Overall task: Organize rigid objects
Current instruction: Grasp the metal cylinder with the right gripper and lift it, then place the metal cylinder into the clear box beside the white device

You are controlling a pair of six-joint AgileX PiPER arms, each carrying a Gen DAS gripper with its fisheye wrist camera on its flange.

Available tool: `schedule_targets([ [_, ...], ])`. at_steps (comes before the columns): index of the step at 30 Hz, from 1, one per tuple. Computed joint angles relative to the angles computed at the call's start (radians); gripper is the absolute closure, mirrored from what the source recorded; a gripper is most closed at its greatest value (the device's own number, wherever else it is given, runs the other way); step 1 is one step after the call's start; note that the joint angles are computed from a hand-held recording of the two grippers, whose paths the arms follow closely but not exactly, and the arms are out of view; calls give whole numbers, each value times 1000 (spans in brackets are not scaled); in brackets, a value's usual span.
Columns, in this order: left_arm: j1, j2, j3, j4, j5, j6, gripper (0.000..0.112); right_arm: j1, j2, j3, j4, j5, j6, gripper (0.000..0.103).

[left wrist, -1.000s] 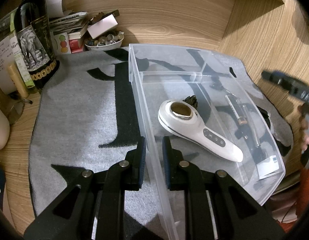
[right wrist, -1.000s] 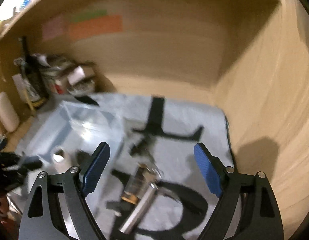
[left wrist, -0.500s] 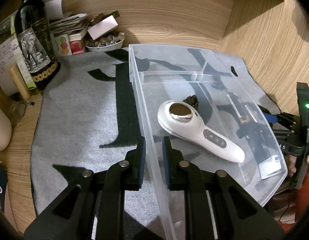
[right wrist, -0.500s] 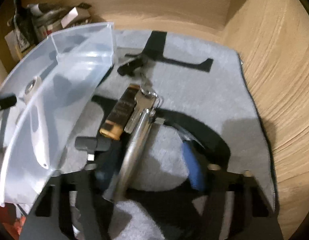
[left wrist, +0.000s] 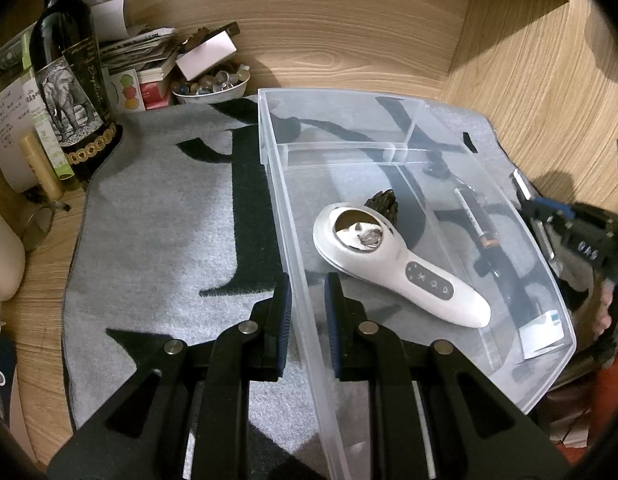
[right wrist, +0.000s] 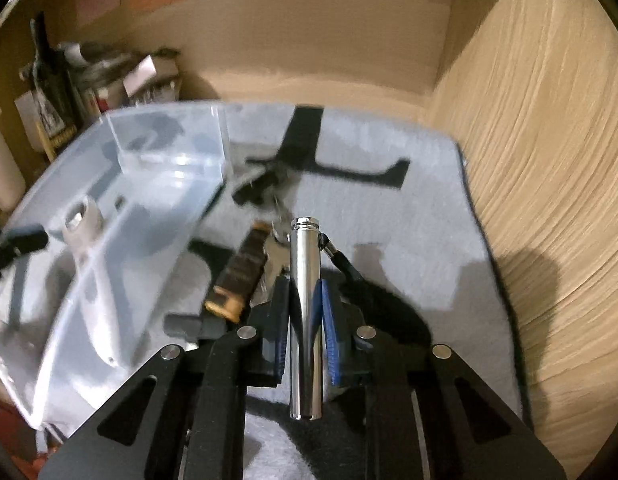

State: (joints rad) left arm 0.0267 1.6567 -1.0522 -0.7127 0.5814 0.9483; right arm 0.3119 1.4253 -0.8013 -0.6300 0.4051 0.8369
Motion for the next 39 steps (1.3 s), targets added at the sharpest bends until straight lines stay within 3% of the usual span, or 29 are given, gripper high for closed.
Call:
schedule_targets([
  [13, -1, 2, -1, -2, 0, 0, 96, 100, -98, -93, -160, 3, 125, 89],
  [22, -1, 1, -1, -4, 0, -1, 96, 194, -59, -169, -202, -38, 134, 89],
  [28, -2, 1, 0, -3, -2, -2, 96, 233, 50, -236, -112, -29, 21, 89],
  [39, -6, 2, 2, -9, -2, -2, 96, 209, 233, -353, 252, 35, -367, 89],
])
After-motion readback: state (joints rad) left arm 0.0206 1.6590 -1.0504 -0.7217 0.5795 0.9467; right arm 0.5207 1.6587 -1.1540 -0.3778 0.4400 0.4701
